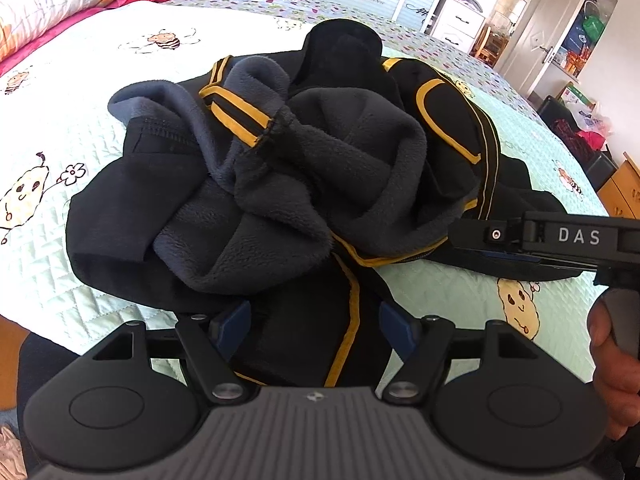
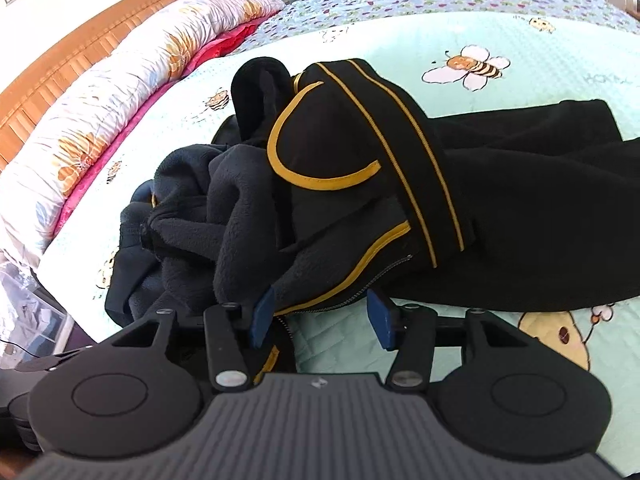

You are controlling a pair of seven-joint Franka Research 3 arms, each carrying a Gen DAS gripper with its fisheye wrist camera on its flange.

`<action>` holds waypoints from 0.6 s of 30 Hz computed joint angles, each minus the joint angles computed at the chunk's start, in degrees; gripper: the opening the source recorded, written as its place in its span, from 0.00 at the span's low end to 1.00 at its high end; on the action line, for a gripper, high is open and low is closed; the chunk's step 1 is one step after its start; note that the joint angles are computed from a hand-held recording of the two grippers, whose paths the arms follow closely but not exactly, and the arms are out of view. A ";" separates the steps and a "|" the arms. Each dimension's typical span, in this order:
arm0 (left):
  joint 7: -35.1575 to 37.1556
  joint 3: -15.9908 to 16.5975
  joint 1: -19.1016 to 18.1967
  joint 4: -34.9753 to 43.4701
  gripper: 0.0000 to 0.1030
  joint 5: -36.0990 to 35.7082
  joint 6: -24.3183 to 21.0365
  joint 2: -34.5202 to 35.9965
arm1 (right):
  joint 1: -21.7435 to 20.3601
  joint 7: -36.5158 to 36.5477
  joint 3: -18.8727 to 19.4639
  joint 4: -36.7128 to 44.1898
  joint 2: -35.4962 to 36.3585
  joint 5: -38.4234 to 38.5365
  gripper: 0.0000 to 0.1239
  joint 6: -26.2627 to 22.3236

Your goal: Fold clothes

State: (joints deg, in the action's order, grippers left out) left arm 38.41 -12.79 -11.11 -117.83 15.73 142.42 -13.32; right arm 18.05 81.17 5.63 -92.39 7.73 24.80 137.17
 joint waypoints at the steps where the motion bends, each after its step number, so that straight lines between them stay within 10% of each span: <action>1: 0.12 0.03 -0.03 0.05 0.71 -0.05 0.02 0.05 | 0.03 0.16 -0.06 -0.07 -0.04 -0.30 0.44 0.03; 18: -0.10 -0.63 0.09 1.08 0.71 2.86 -2.41 0.77 | 0.63 1.53 -0.08 -0.81 -0.21 -3.64 0.50 -0.44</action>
State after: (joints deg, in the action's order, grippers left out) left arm 38.32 -13.42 -11.02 -116.75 18.58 140.01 -12.55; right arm 18.68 82.70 5.55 -93.20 7.52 21.17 136.73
